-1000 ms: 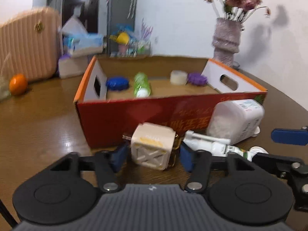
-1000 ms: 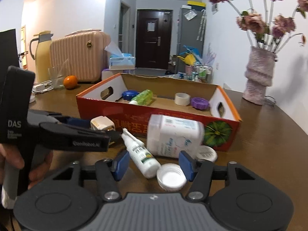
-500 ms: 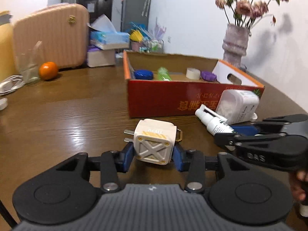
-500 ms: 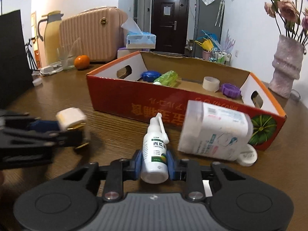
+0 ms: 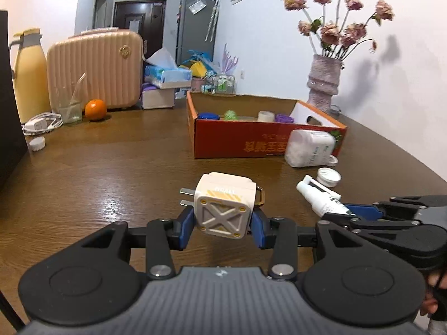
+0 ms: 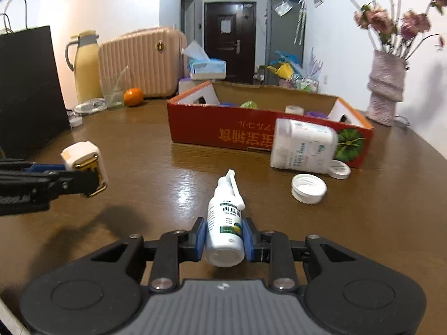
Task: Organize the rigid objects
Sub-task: 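Carry the plug and spray bottle into the box and open both tools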
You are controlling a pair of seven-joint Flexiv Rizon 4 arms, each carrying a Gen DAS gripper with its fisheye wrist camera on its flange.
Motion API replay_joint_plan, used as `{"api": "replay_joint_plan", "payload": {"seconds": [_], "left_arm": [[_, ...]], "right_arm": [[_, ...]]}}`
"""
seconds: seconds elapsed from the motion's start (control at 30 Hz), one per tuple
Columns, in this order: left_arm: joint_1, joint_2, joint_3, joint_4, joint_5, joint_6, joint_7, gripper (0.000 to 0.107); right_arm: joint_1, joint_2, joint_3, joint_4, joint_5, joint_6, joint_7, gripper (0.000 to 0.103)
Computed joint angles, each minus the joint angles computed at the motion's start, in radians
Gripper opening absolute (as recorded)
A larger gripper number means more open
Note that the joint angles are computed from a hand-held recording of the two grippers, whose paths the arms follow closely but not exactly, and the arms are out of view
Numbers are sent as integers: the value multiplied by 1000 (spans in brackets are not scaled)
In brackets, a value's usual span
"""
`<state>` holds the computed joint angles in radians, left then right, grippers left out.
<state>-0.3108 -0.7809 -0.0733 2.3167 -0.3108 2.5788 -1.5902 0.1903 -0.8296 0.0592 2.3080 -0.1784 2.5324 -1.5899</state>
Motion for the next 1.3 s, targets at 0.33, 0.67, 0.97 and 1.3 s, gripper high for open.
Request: {"api": "replay_joint_plan", "payload": {"seconds": [0.33,0.67,0.97,1.3], "left_arm": [[-15,36,-6,45,8,76,-18,42],[145,61,-43,-219,192,-191,19,42],[119,-89,23,-722,49,-791,148,42],[22,-299,243,-1113,19,-1147,15,47]], "right_arm": [[9,36,7,114,87,187,-28,27],[-99,71,-25,-31,-59,107,82,27],[-232,2,-2,-475,-371,-357,326,27],[-139,-201,-70,-942,-437,-930,382,5]]}}
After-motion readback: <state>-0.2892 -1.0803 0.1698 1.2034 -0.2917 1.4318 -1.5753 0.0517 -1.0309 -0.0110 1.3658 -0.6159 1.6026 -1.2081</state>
